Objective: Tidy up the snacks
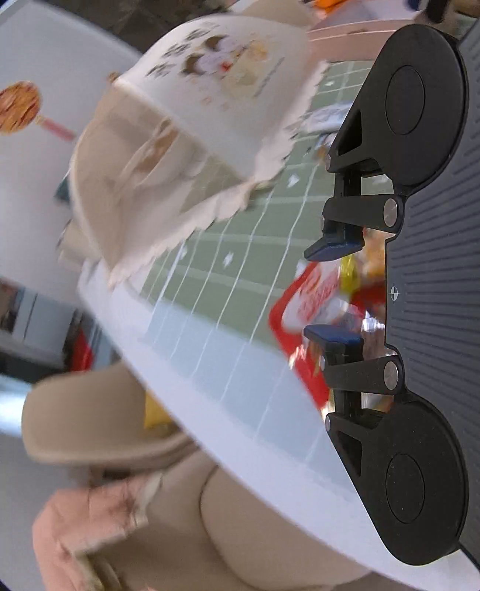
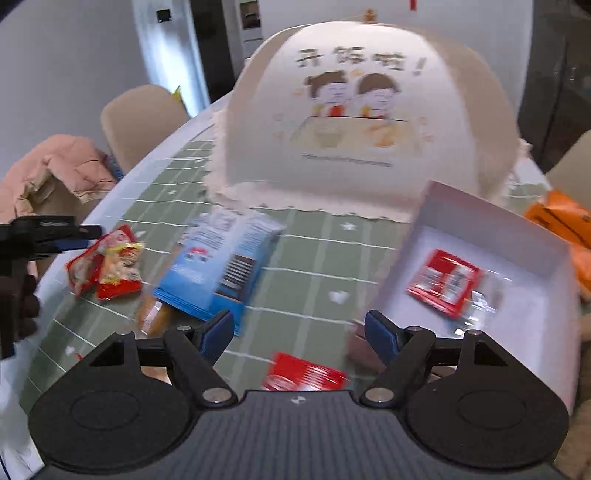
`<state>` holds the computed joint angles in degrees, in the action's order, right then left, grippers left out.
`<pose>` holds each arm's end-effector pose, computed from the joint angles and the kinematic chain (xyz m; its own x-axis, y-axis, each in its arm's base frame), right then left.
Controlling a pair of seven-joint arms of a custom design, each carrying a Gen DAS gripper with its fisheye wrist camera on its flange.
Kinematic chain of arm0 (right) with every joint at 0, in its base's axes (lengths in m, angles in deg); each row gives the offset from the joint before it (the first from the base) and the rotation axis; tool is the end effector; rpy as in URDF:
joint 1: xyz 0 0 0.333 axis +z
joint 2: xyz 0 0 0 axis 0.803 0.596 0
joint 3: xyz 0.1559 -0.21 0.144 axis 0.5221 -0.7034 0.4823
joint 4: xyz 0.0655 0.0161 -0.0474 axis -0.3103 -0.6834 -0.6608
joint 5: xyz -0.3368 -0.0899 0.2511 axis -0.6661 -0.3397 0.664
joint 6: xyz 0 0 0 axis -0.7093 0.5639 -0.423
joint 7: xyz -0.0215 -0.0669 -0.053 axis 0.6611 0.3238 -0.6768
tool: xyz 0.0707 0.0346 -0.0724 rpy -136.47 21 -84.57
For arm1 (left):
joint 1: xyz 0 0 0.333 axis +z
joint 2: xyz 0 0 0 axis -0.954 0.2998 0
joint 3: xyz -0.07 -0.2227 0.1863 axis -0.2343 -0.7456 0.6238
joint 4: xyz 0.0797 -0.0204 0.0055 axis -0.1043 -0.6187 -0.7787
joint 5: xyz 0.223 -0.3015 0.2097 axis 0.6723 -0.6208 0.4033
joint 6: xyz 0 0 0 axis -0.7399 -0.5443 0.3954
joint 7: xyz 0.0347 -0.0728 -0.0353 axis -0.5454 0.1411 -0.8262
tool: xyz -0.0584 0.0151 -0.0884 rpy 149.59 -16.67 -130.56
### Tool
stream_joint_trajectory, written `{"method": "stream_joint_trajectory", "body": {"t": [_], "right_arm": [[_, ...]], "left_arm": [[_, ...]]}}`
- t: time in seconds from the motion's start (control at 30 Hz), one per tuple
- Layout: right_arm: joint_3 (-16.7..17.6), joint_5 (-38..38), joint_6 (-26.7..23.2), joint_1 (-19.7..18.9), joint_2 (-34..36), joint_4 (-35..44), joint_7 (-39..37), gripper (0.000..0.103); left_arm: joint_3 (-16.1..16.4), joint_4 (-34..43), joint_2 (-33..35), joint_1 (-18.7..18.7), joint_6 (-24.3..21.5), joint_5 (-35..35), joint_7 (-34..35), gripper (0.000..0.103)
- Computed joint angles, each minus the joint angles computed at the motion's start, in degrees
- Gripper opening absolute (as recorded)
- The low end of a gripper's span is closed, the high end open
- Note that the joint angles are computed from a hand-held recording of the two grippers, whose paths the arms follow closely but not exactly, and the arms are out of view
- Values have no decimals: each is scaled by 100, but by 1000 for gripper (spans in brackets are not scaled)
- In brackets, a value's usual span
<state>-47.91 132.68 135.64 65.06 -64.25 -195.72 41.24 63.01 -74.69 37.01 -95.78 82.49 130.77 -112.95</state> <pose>0.5902 0.1401 0.4700 0.8444 -0.5340 -0.0427 -0.4063 -0.5865 -0.7006 0.3903 -0.3503 0.4353 0.7288 -0.6016 0.3270 -0.2974 -0.7082 -0.6403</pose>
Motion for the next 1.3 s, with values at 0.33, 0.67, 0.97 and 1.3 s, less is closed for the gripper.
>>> {"method": "stream_joint_trajectory", "body": {"t": [0.33,0.67,0.97,1.3], "right_arm": [[487,680,963,611,599,241,-414,78],[368,-241,-207,379,857,582,486,60],[-24,-289,-732,-8,-281,-594,-589,56],[-322,-157,-234,-112,-1172,-1608,-1726,68]], "left_arm": [[53,603,792,-293,876,-149,2281,43],[-48,289,521,-470,1559,-726,2153,41],[-208,821,733,-438,318,-167,669,41],[62,1676,1608,-514,-143,-389,1524,42]]}}
